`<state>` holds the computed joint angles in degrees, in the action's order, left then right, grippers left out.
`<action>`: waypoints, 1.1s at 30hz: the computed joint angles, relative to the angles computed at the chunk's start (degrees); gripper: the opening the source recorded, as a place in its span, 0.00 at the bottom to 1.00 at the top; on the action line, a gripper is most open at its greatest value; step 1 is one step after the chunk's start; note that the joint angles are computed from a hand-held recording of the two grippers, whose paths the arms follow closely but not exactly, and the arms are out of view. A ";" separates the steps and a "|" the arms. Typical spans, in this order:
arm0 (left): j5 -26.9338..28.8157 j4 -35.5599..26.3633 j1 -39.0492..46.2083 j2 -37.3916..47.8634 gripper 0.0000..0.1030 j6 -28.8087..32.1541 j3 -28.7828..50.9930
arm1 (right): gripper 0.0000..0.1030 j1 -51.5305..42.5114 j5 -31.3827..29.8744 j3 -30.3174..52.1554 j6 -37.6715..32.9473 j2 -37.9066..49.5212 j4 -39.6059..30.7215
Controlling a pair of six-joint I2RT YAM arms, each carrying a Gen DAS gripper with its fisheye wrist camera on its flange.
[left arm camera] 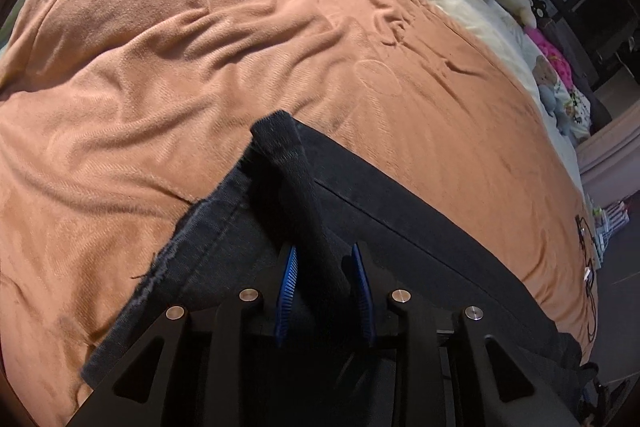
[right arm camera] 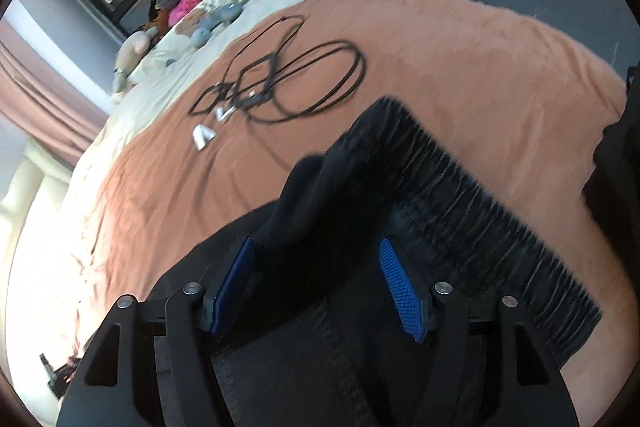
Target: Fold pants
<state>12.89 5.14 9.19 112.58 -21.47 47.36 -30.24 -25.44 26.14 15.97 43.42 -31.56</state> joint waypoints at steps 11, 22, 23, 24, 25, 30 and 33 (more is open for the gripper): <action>-0.14 0.80 -2.42 -2.07 0.28 -1.31 -0.65 | 0.73 -2.95 -7.99 4.52 -4.17 -0.61 -8.18; -3.48 4.08 -3.12 -3.47 0.02 -2.94 -1.59 | 0.15 13.75 4.97 5.37 5.71 8.52 -1.46; -4.08 4.00 -3.36 -3.26 0.02 -2.80 -0.85 | 0.10 13.69 5.29 5.60 5.62 8.10 -1.04; -4.41 3.65 -3.47 -2.85 0.02 -2.90 0.09 | 0.10 13.20 4.97 5.67 5.48 7.94 -0.52; -4.60 3.11 -3.61 -2.18 0.02 -3.21 1.31 | 0.08 12.59 4.46 5.64 5.71 7.99 0.24; -6.34 -0.30 -4.76 2.24 0.02 -3.89 8.46 | 0.07 14.20 4.63 3.05 9.87 11.78 8.48; -7.64 -2.55 -5.47 5.65 0.02 -4.36 12.96 | 0.06 17.21 7.34 2.63 12.14 15.84 13.73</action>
